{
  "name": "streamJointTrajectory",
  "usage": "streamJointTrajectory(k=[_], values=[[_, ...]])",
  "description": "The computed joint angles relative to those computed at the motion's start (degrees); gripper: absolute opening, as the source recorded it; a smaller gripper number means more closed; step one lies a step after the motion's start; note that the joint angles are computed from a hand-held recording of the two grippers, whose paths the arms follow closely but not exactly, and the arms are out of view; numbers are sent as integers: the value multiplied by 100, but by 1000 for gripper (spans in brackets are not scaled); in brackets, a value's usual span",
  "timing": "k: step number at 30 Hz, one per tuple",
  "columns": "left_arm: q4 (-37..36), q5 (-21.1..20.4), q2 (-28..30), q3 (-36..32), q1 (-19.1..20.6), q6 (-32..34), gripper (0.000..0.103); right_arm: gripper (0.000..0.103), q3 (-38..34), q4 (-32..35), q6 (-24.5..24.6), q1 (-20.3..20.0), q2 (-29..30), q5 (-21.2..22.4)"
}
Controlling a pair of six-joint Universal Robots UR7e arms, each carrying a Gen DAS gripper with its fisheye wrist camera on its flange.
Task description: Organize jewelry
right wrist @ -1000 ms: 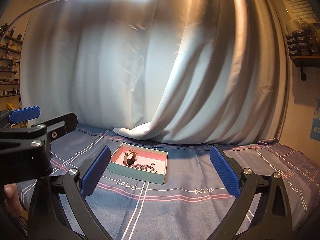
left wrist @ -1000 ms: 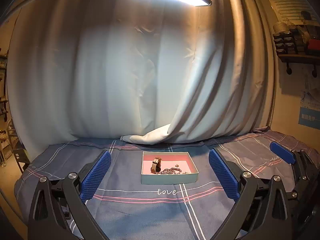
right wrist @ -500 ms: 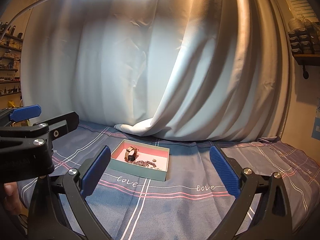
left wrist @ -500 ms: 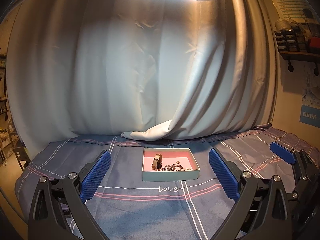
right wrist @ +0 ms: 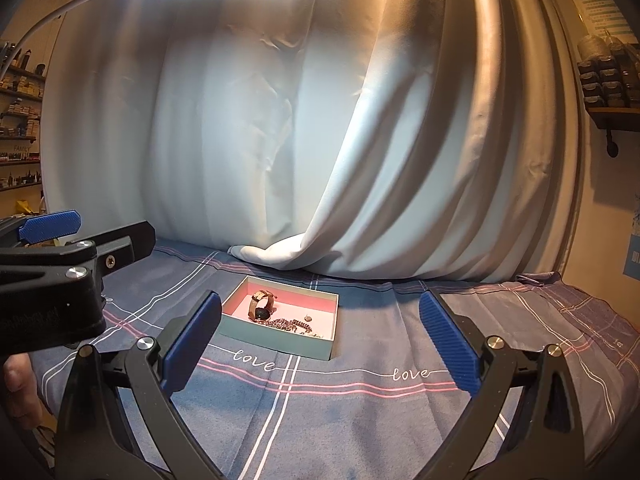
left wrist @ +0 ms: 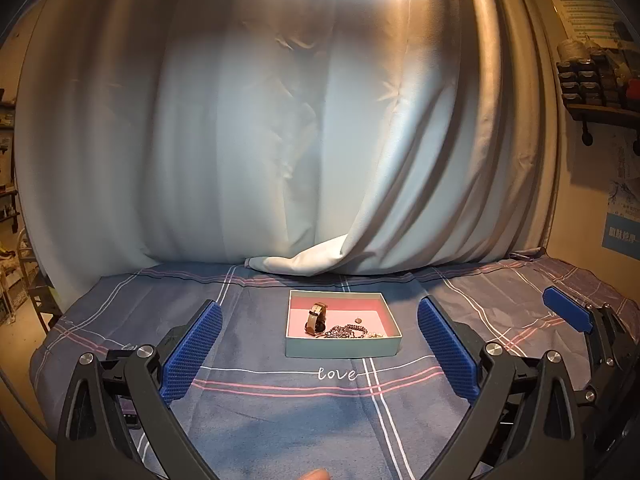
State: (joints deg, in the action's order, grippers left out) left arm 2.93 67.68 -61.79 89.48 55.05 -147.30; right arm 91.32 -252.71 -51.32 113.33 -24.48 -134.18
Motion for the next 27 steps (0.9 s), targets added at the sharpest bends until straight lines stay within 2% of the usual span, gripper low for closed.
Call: streamJointTrajectory(k=[27], values=[[99,-194,79,-87,-25,13,97,97,100,114,93,-60,-48,86]])
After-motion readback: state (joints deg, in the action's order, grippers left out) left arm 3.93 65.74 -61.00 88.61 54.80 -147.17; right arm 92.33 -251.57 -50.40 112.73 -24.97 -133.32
